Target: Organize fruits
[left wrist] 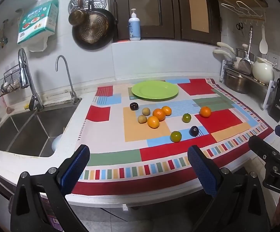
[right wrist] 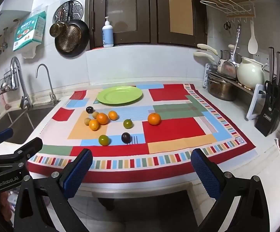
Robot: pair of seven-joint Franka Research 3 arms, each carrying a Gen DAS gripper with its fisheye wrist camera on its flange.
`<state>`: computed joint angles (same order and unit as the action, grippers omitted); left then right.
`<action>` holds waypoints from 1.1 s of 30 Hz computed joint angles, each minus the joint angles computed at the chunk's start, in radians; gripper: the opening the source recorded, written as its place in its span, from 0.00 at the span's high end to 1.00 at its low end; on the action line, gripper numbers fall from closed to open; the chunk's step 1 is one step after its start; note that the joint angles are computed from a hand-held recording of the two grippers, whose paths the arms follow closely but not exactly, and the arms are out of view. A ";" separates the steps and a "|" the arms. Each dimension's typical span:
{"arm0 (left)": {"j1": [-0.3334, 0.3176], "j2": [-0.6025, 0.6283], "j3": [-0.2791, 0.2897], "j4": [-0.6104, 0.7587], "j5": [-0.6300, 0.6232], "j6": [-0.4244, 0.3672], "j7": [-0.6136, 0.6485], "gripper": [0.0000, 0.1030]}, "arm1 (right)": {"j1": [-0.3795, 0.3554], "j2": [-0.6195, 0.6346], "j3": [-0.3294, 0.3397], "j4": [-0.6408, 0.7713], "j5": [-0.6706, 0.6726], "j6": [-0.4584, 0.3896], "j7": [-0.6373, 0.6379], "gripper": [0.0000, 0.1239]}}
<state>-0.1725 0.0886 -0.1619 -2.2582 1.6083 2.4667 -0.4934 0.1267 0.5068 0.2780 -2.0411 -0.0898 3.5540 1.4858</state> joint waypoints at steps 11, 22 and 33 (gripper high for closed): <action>-0.004 -0.020 -0.005 -0.012 0.002 -0.011 -0.010 0.00 | -0.065 -0.005 0.034 -0.022 -0.092 0.016 0.055 0.17; 0.000 -0.031 -0.010 -0.017 0.008 -0.013 -0.011 0.00 | -0.075 -0.009 0.034 -0.028 -0.131 0.030 0.079 0.17; -0.003 -0.027 -0.012 -0.005 0.008 -0.015 -0.003 0.00 | -0.072 -0.010 0.025 -0.027 -0.144 0.032 0.092 0.17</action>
